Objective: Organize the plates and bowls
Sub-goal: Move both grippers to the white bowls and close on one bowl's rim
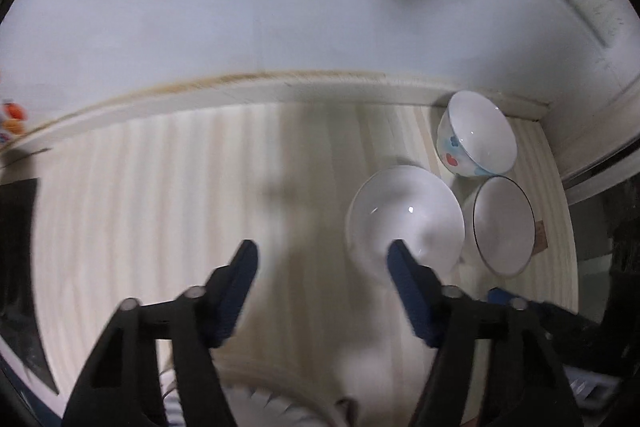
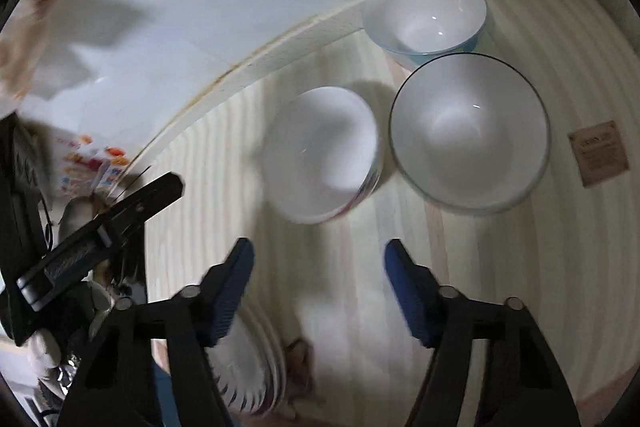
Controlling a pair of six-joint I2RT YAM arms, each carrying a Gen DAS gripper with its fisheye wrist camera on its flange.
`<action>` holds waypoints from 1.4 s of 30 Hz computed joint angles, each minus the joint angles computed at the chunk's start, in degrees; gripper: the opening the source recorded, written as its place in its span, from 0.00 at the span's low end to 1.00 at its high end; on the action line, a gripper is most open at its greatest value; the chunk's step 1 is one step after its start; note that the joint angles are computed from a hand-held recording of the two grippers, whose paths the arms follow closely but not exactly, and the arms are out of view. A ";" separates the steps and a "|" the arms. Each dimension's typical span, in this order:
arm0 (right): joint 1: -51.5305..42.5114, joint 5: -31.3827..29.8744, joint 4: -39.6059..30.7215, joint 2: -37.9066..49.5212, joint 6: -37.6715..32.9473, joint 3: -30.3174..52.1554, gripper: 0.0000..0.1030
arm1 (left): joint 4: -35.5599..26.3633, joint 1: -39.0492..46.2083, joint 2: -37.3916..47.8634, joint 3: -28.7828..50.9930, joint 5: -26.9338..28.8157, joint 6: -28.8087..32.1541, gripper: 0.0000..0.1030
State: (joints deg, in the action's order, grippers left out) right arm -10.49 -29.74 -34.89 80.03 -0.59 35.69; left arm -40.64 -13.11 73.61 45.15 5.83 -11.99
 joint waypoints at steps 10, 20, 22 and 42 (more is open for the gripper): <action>7.16 5.53 16.74 16.99 10.47 2.18 0.34 | 5.94 -2.68 22.14 7.19 4.87 3.26 0.24; 11.43 8.88 22.66 19.21 15.55 0.93 0.26 | 5.67 -5.69 16.08 3.76 2.98 3.87 0.24; 12.09 9.12 23.01 18.41 15.68 -0.01 0.26 | 4.65 -6.12 14.52 3.80 2.51 4.01 0.24; 5.19 8.26 -0.26 -14.77 2.89 -12.07 0.26 | -6.12 -23.20 -11.82 -6.85 0.67 -9.59 0.24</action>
